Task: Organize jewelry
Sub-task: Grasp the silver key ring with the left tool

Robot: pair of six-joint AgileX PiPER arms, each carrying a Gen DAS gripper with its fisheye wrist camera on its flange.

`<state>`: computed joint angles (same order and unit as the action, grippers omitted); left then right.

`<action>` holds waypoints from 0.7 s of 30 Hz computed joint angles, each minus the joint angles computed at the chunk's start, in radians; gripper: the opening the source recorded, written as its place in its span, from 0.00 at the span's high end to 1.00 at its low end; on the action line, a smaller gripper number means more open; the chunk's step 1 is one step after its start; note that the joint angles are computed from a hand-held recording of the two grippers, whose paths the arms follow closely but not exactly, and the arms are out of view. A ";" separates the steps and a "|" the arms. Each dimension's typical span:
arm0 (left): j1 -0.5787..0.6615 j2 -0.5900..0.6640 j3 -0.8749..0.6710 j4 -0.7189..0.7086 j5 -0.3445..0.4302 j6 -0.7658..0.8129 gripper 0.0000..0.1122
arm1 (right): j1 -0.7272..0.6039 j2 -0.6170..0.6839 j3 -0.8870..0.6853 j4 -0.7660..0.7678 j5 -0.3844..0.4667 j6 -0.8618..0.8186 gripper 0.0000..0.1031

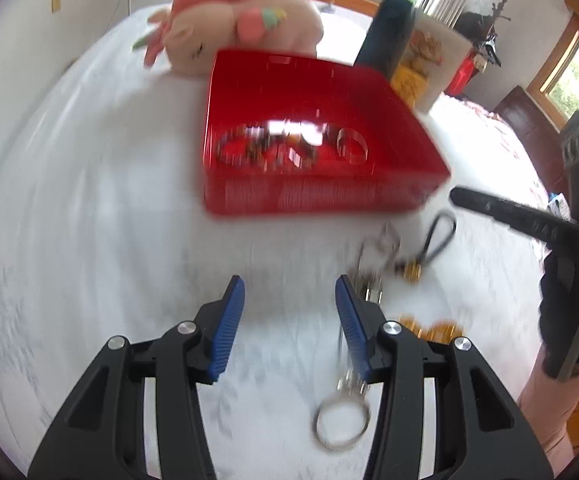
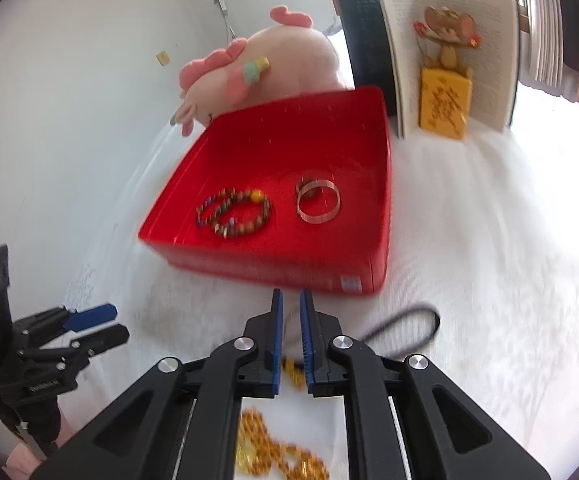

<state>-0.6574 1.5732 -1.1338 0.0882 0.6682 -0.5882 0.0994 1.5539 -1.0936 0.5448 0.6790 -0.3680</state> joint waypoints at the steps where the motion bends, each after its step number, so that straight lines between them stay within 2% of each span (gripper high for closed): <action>1: -0.010 -0.009 0.029 0.003 -0.005 -0.016 0.59 | 0.000 -0.016 0.030 0.003 -0.005 -0.006 0.90; 4: -0.036 -0.047 0.133 -0.046 -0.052 -0.013 0.59 | 0.005 -0.078 0.135 0.018 -0.026 -0.036 0.90; 7: -0.080 -0.078 0.211 -0.023 -0.080 -0.071 0.59 | 0.003 -0.131 0.230 0.058 -0.046 -0.093 0.89; 14: -0.149 -0.077 0.277 0.038 -0.113 -0.182 0.59 | -0.035 -0.205 0.382 0.175 -0.070 -0.216 0.88; 21: -0.224 -0.054 0.256 0.177 -0.071 -0.343 0.60 | -0.052 -0.233 0.430 0.226 -0.069 -0.264 0.88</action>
